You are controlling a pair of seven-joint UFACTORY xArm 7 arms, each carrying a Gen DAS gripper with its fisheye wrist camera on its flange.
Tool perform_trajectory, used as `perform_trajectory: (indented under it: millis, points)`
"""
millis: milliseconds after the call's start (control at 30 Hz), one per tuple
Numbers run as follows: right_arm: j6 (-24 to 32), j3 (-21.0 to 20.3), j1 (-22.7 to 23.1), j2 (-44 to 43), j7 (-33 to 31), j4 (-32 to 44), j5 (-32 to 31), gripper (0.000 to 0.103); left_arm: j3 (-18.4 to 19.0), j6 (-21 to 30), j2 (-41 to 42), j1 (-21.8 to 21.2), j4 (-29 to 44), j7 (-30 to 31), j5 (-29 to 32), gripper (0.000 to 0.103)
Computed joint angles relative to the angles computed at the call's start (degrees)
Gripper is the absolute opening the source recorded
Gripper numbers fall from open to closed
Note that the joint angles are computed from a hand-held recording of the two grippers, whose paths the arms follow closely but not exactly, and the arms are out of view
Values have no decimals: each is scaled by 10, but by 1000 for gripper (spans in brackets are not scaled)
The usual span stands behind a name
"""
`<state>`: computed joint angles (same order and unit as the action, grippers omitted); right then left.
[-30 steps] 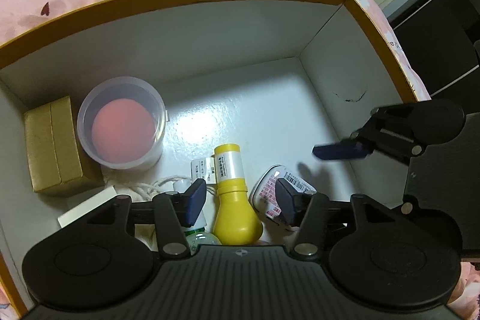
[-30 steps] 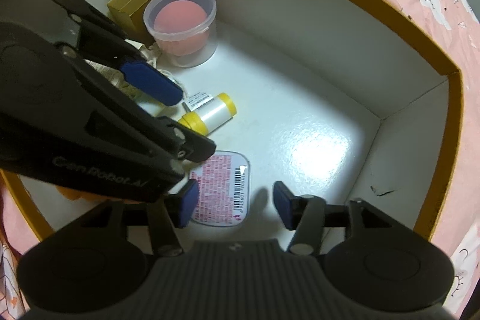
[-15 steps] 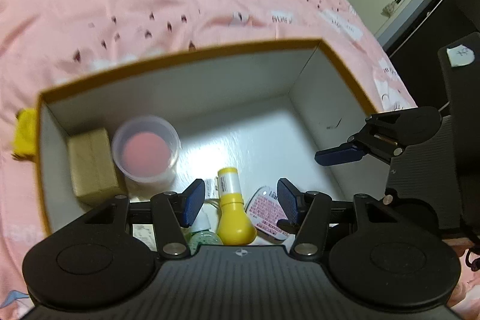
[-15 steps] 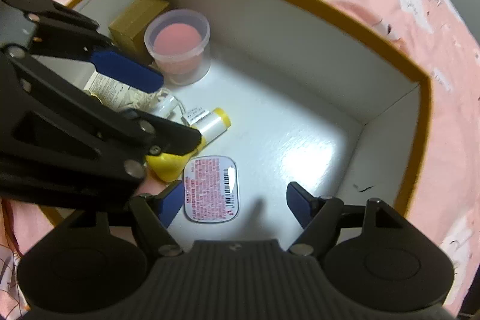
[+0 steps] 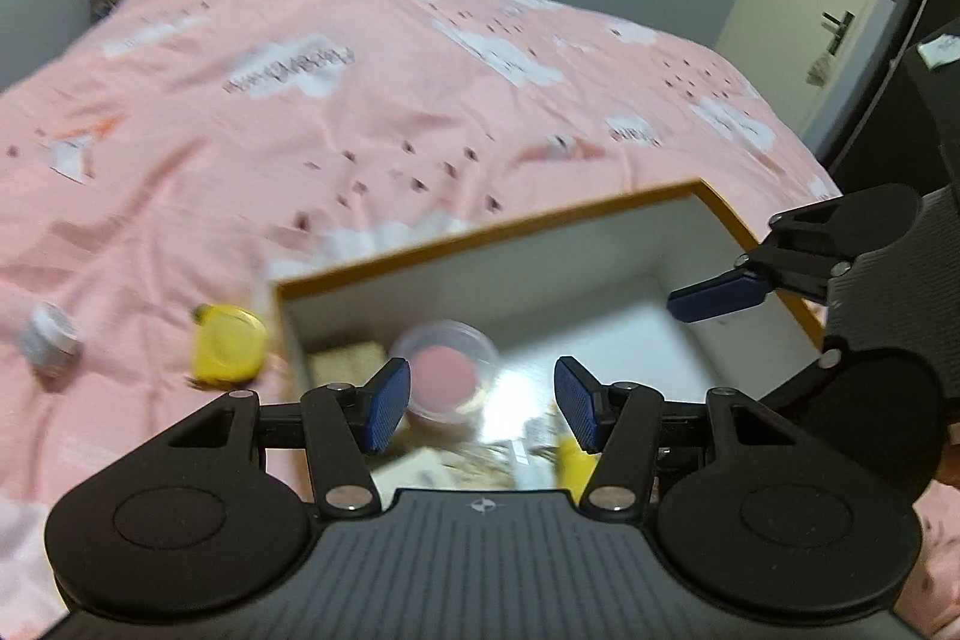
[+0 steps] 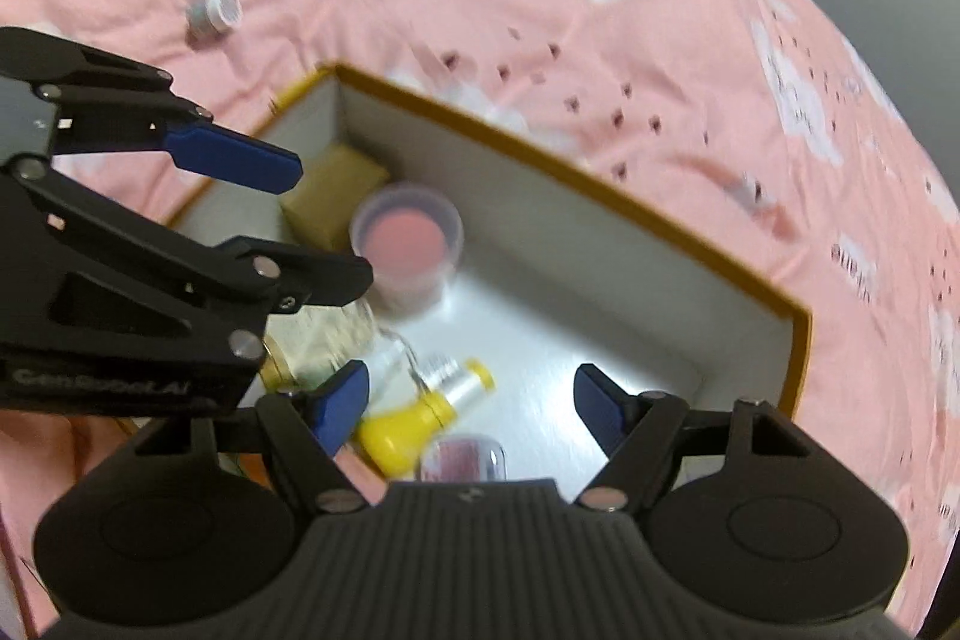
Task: Organize rigid objects
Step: 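Lift both tools out of the box toward the white jar and tape measure, then grasp the yellow tape measure with the right tool while the left tool grasps the white jar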
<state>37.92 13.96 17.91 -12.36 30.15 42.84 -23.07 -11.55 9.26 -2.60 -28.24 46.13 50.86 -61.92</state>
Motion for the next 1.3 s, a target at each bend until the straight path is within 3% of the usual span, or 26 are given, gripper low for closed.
perform_trajectory:
  millis: [367,567,800,900,1100,1300]
  points:
    - [-83,2,15,82,43,91,-49,74,39,-16,-7,43,-1,2,-2,65]
    - [-116,-18,41,156,42,155,-64,73,62,21,-7,86,9,54,0,65]
    - [-129,-42,74,242,-25,233,-27,65,69,30,17,137,10,2,176,65]
    - [-115,-59,95,283,-48,276,-42,65,70,49,34,156,23,-1,210,65]
    - [-81,-66,100,359,-138,358,11,65,60,73,76,188,56,1,275,73]
    - [-14,-76,109,438,-225,455,47,66,35,60,135,214,104,20,332,77]
